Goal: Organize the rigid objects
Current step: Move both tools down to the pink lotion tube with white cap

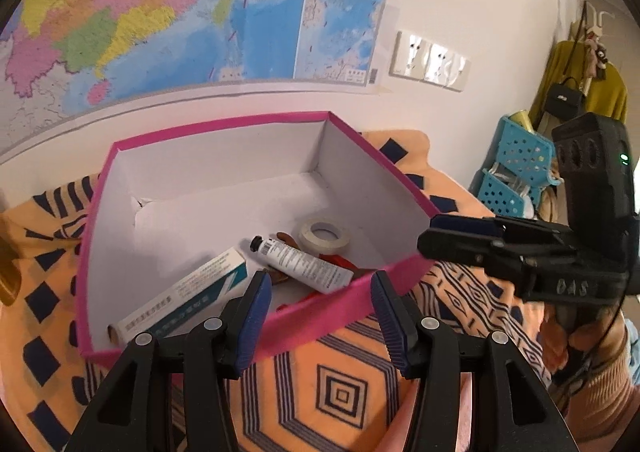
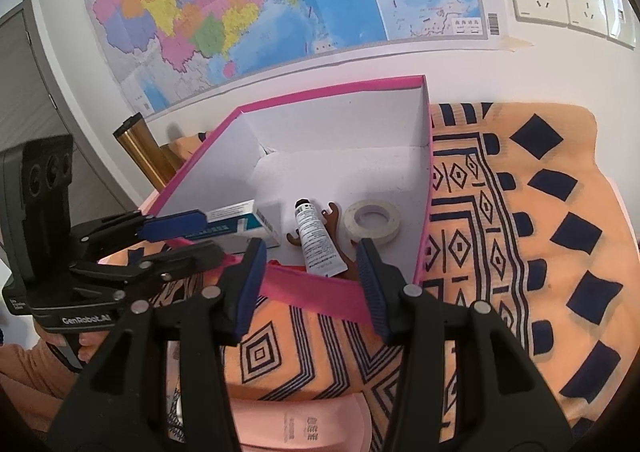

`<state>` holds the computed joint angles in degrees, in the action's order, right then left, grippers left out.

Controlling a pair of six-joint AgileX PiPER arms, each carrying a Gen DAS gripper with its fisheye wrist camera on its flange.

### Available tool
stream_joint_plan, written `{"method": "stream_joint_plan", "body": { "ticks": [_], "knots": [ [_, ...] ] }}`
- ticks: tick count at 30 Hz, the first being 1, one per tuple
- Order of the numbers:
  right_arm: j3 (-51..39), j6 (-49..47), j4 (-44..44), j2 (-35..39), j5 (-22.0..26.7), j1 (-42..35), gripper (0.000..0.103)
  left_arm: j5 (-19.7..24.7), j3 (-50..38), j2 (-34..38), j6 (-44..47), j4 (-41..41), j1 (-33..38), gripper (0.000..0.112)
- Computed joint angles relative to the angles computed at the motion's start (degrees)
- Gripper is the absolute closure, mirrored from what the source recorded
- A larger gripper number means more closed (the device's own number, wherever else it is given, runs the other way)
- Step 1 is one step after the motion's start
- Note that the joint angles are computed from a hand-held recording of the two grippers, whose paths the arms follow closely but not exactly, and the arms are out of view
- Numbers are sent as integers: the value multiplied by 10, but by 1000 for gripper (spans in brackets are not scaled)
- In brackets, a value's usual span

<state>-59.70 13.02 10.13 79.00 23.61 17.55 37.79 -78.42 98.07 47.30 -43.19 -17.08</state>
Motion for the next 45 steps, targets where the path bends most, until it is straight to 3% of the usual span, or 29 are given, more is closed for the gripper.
{"method": "stream_joint_plan", "body": {
  "ticks": [7, 13, 21, 35, 37, 45],
  "knots": [
    [43, 6, -1, -61, -5, 13, 51, 27, 83, -60, 99, -80, 38, 53],
    [86, 23, -8, -92, 5, 26, 47, 48, 150, -85, 121, -81, 49, 53],
    [152, 2, 48, -90, 2, 22, 47, 63, 230, -100, 127, -61, 50, 53],
    [210, -22, 100, -79, -14, 14, 47, 89, 271, -113, 123, -52, 59, 55],
    [213, -26, 105, -77, -14, 11, 47, 93, 275, -115, 124, -49, 59, 62],
    [216, -57, 136, -67, -21, 10, 47, 102, 279, -114, 124, -49, 61, 68]
  ]
}}
